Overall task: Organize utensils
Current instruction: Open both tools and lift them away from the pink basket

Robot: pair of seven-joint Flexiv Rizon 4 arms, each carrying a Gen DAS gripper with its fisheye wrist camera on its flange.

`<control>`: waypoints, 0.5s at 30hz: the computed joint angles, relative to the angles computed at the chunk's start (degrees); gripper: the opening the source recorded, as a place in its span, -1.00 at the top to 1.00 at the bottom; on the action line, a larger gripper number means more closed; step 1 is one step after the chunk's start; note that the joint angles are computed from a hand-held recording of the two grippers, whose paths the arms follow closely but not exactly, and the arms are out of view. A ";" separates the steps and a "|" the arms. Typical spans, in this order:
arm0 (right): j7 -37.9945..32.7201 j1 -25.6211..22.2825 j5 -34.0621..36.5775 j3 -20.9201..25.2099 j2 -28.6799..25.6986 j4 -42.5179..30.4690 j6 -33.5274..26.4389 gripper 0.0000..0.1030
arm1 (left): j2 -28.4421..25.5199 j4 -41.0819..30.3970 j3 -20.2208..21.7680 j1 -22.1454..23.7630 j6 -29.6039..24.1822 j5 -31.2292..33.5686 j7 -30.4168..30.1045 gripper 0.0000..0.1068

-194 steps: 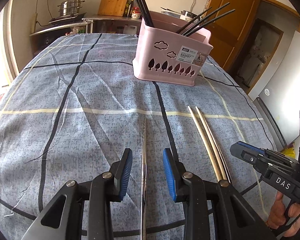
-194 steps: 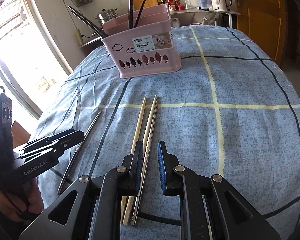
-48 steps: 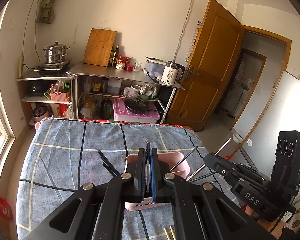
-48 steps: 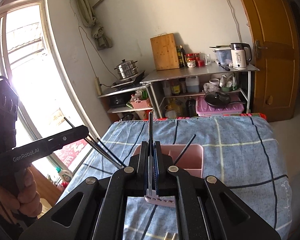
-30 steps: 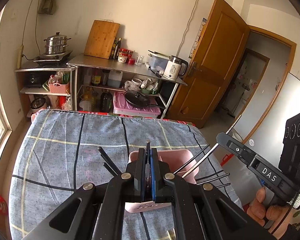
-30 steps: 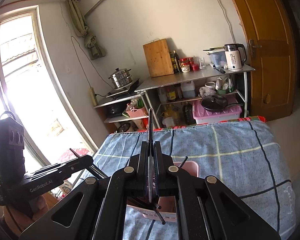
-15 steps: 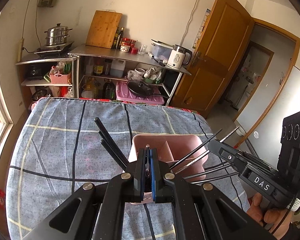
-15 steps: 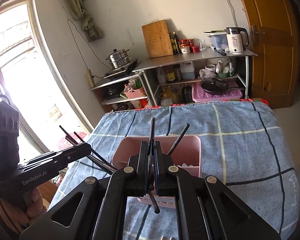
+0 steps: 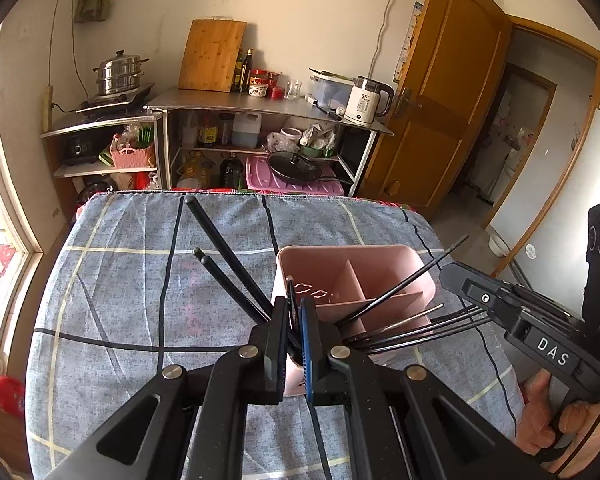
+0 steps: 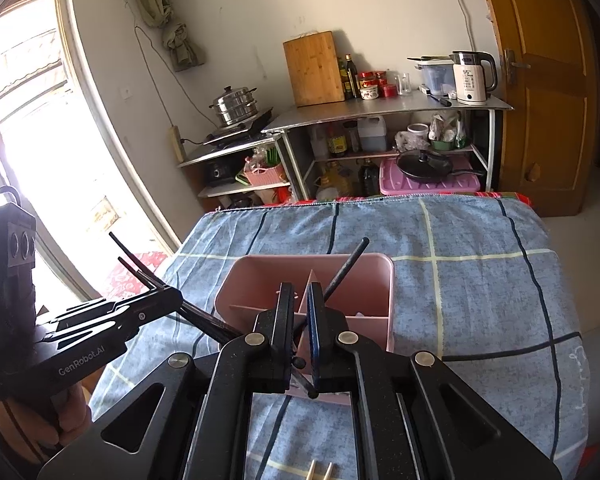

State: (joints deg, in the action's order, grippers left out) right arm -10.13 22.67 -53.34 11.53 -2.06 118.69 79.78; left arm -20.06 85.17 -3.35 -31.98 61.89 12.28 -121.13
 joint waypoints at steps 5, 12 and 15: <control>1.67 -0.91 -2.29 0.29 2.14 1.21 -0.31 0.78 | 2.16 1.52 1.29 -1.18 1.62 3.59 -3.25 0.51; 6.53 -4.07 -7.71 2.27 6.67 5.36 1.25 0.72 | 6.92 6.66 1.46 -2.08 4.08 9.42 -10.26 0.50; 8.99 -5.47 -9.77 3.80 9.24 8.09 0.88 0.72 | 8.96 9.30 0.75 -2.23 5.21 12.12 -13.24 0.50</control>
